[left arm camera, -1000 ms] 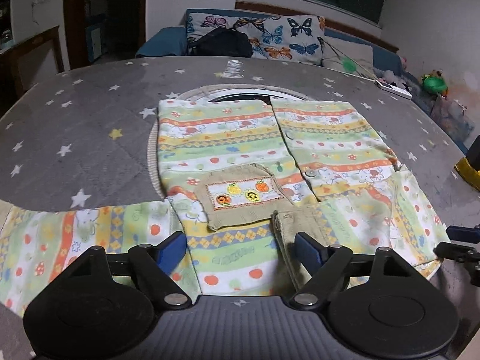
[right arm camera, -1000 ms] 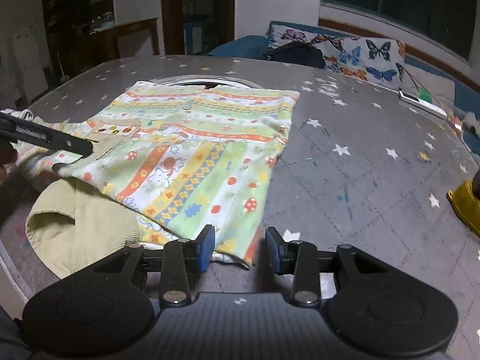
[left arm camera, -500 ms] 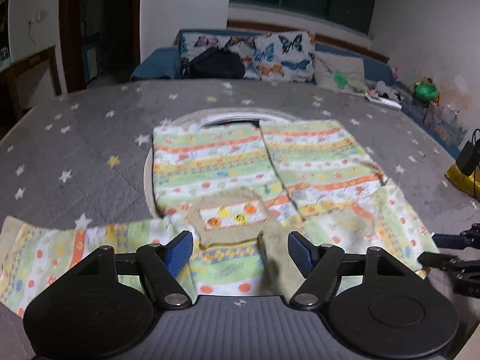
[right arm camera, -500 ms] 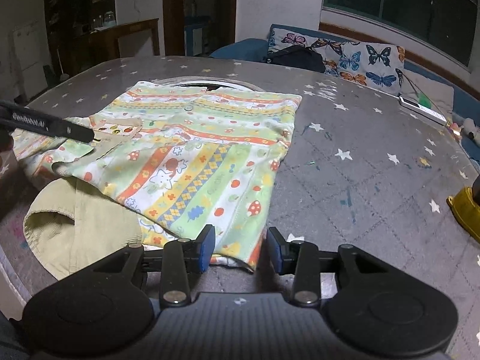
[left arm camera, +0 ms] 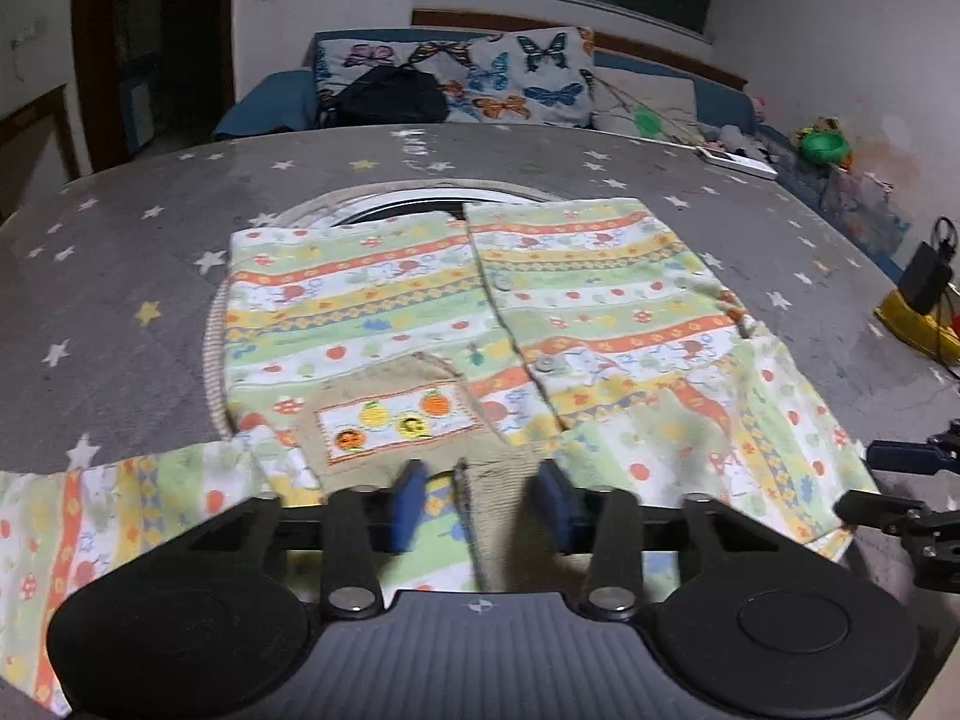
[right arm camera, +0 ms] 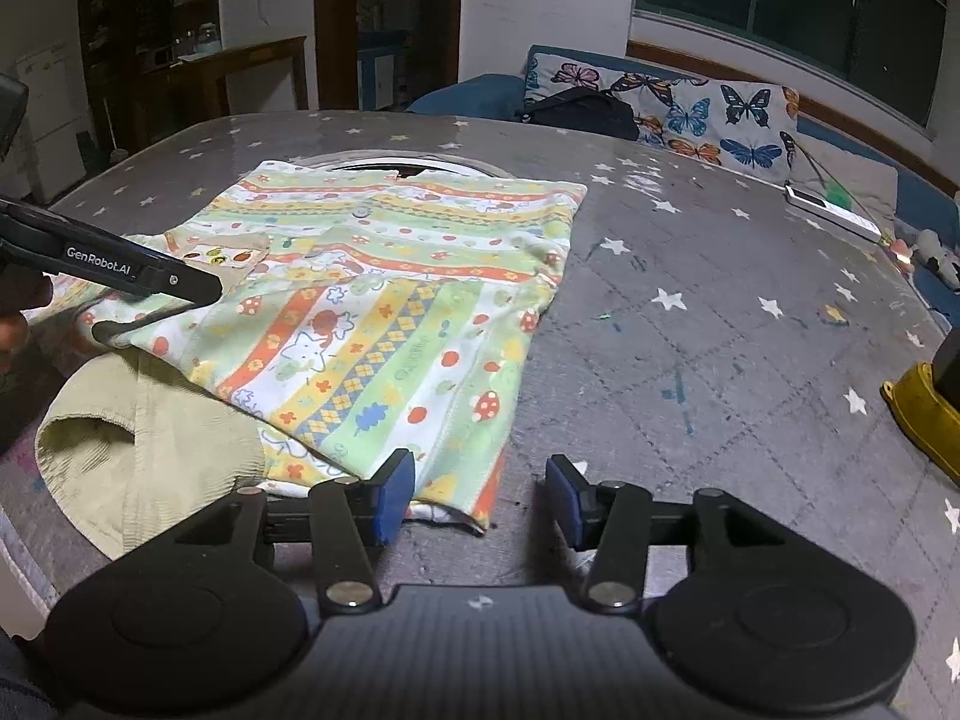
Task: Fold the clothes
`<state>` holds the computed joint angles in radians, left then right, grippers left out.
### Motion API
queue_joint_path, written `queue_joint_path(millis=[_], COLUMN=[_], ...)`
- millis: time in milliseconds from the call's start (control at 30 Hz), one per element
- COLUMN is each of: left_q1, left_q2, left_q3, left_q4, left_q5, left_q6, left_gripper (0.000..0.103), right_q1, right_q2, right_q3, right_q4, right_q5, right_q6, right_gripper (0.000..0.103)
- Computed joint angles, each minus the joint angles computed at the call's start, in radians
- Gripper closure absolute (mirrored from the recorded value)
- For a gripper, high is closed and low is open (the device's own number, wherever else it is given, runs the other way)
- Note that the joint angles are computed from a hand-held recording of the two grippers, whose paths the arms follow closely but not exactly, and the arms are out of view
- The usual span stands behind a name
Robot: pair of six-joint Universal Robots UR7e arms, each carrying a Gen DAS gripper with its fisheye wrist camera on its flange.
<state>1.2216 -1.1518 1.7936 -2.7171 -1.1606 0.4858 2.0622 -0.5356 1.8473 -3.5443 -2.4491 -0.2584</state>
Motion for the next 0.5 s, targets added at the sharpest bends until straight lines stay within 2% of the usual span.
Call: queue_joint_path(millis=[67, 133, 200, 400, 433, 500], left_q1=[-0.002, -0.003, -0.002, -0.007, -0.006, -0.002], left_q2=[-0.001, 0.002, 0.007, 0.008, 0.006, 0.002], left_q3=[0.009, 0.013, 0.002, -0.014, -0.017, -0.020], left_q4=[-0.014, -0.033, -0.029, -0.001, 0.010, 0.031], left_q5=[-0.005, 0.003, 0.005, 0.019, 0.015, 0.004], left_q6=[0.016, 0.021, 0.011, 0.006, 0.002, -0.004], left_gripper=[0.075, 0.083, 0.084, 0.083, 0.078, 0.073], right_q1=[0.000, 0.001, 0.001, 0.000, 0.000, 0.002], right_q2=[0.001, 0.003, 0.004, 0.003, 0.003, 0.012], right_q3=[-0.001, -0.002, -0.002, -0.002, -0.002, -0.011], right_q4=[0.000, -0.004, -0.005, 0.000, 0.000, -0.002], right_q5=[-0.002, -0.004, -0.003, -0.004, -0.005, -0.009], right_q6=[-0.001, -0.003, -0.001, -0.001, -0.001, 0.005], right_gripper=[0.054, 0.053, 0.053, 0.052, 0.051, 0.050])
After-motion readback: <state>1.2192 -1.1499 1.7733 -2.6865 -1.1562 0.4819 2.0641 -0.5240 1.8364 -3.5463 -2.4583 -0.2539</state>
